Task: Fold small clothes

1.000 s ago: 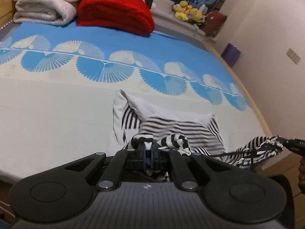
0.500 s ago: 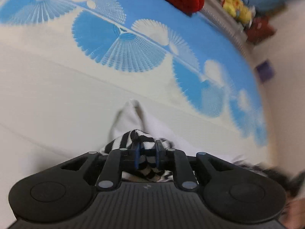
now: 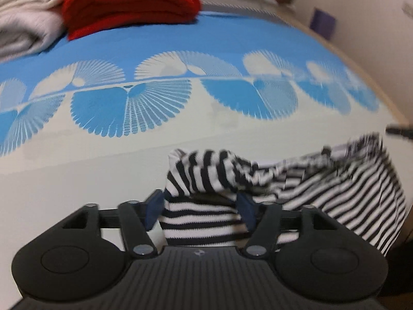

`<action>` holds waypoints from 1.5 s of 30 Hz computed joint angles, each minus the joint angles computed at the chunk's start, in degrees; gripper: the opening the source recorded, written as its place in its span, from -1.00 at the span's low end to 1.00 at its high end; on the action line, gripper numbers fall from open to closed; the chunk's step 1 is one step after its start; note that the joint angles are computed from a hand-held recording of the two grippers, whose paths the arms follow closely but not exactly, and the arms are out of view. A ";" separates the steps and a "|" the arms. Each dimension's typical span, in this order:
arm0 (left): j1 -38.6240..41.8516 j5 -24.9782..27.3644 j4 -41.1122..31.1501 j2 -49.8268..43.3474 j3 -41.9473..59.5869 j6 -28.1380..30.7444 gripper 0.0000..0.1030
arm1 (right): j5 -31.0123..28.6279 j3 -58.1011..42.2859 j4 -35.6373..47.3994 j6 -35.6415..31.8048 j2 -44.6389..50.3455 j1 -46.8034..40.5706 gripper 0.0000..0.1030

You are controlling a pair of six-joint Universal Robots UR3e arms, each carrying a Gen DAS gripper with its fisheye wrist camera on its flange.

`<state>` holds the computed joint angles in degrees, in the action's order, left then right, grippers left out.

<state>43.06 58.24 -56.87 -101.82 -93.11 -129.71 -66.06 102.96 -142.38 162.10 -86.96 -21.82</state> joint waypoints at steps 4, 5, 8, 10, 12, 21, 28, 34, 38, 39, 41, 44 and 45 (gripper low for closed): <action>-2.56 4.61 12.37 1.63 -8.34 2.12 0.38 | 0.08 2.27 -0.35 -9.87 -0.70 1.23 0.21; -3.70 5.84 15.82 1.20 -9.54 1.86 0.38 | -1.14 2.65 -0.87 -12.53 -0.16 2.42 0.24; -6.79 8.06 23.77 -0.30 -10.84 -0.11 0.38 | -11.17 5.31 -11.97 -18.41 3.89 8.92 0.28; -8.71 9.24 28.22 -1.91 -10.78 -1.44 0.38 | -15.18 6.96 -19.40 -22.43 6.66 12.01 0.29; -10.47 10.36 30.67 -3.63 -9.81 -2.43 0.38 | -17.26 6.06 -21.56 -23.24 9.24 13.73 0.26; -13.98 13.85 26.61 -11.41 -0.22 -2.95 -0.93 | -20.36 -3.52 -19.02 -21.33 18.01 16.38 -0.80; -13.64 13.94 36.51 -16.90 6.03 -17.80 -0.93 | -21.14 -12.83 -31.55 -3.79 25.48 16.77 -0.86; -17.33 20.80 30.69 -24.72 15.98 -21.46 -0.93 | -31.55 -25.44 -25.92 -5.29 36.89 22.61 -0.86; -18.01 23.71 12.34 -29.41 25.88 -20.43 -0.71 | -36.07 -33.66 -15.18 -6.51 42.64 25.08 -0.69; -17.98 24.07 11.41 -28.89 25.49 -19.08 -0.62 | -37.50 -35.84 -10.04 -6.77 43.64 25.73 -0.63; -17.45 24.46 16.78 -25.05 20.17 -16.54 -0.13 | -38.82 -34.58 -7.57 -6.59 42.35 26.09 -0.51; -12.72 18.77 15.62 -17.91 14.54 -16.48 0.23 | -33.14 -30.49 -4.01 -0.85 34.55 23.28 -0.16; -10.70 16.89 12.67 -15.44 13.36 -15.95 0.23 | -30.62 -27.74 -3.15 1.26 30.81 21.91 -0.01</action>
<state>32.36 75.13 -44.20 -117.26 -79.75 -145.66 -96.69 75.22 -145.53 163.36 -56.15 0.09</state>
